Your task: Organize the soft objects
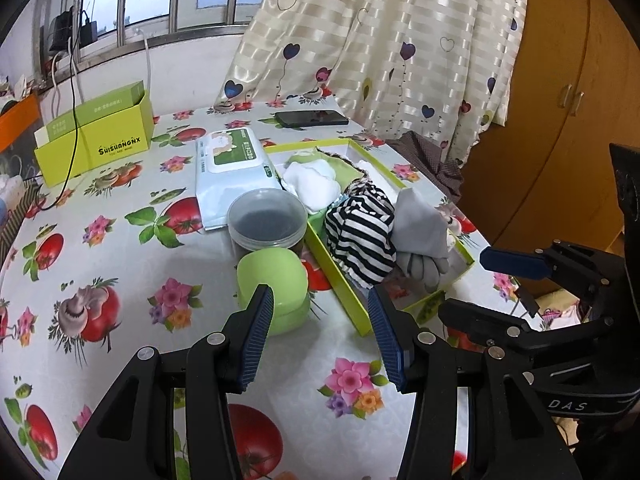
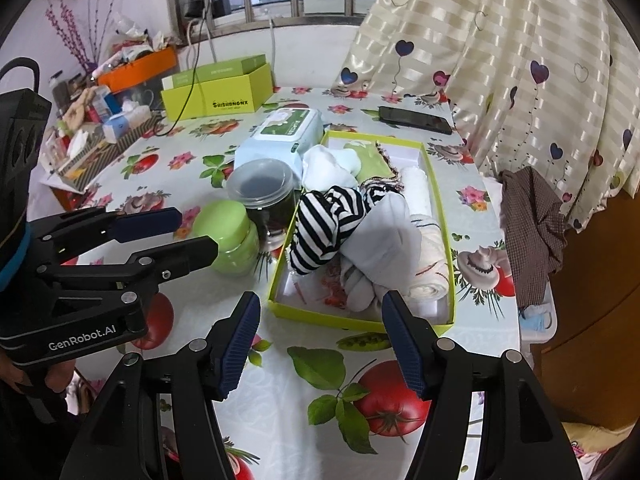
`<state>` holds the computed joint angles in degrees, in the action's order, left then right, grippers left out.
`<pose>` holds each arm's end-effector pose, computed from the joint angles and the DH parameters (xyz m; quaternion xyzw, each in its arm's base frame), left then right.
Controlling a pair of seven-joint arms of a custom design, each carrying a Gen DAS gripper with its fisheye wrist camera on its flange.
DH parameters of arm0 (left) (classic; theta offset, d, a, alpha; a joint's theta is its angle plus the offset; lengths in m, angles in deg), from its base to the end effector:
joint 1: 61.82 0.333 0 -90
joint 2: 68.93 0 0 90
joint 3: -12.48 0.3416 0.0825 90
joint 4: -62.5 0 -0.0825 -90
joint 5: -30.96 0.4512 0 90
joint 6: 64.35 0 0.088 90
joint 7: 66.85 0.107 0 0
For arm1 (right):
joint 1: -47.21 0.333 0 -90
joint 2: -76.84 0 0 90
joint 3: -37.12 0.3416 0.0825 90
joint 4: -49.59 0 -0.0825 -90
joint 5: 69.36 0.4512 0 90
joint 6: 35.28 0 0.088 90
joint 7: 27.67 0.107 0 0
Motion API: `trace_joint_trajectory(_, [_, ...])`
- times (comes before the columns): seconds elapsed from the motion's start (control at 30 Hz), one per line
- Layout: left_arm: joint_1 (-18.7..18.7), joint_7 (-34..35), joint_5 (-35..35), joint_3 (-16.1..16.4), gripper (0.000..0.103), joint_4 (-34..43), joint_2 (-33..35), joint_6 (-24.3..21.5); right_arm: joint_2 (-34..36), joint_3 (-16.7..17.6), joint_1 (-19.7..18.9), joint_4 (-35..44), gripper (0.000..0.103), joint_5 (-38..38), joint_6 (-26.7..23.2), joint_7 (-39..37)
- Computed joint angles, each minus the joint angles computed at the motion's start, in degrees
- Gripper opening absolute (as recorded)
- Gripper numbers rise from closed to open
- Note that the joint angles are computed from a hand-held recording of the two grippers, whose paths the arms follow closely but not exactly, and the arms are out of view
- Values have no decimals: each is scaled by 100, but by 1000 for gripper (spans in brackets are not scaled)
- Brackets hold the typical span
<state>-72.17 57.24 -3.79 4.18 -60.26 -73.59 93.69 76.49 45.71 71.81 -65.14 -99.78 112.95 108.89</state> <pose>0.5984 -0.1788 0.5081 -0.4959 0.7807 -0.3525 0.1425 0.5447 0.3677 0.5218 -0.7083 0.6168 -0.2218 0.2620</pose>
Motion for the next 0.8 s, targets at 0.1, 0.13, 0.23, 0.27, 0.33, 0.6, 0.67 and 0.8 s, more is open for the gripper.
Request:
trace_joint_trajectory(0.1, [4, -60, 83, -7, 51, -46, -23, 75, 15, 3, 8, 14, 64, -3, -7, -11])
trace_joint_trajectory(0.13, [-2, -46, 61, -1, 51, -48, -25, 71, 21, 2, 12, 21, 64, 1, -12, -17])
trace_joint_trajectory(0.23, [-7, -4, -16, 20, 51, -60, -38, 78, 50, 1, 27, 50, 64, -3, -41, -12])
trace_joint_trajectory(0.27, [-5, -10, -21, 24, 51, -63, -40, 77, 53, -2, 30, 52, 64, -4, -42, -10])
trace_joint_trajectory(0.33, [8, -67, 34, 19, 51, -71, -39, 100, 55, -7, 35, 54, 64, -1, -39, -13])
trace_joint_trajectory(0.6, [20, -151, 148, 27, 51, -79, -26, 144, 74, -15, 50, 75, 64, -9, -52, -1])
trace_joint_trajectory(0.67, [21, -143, 135, 31, 51, -74, -24, 129, 79, -16, 53, 76, 64, -11, -44, 3])
trace_joint_trajectory(0.8, [26, -158, 155, 27, 51, -78, -22, 142, 84, -17, 58, 88, 64, -13, -68, 10])
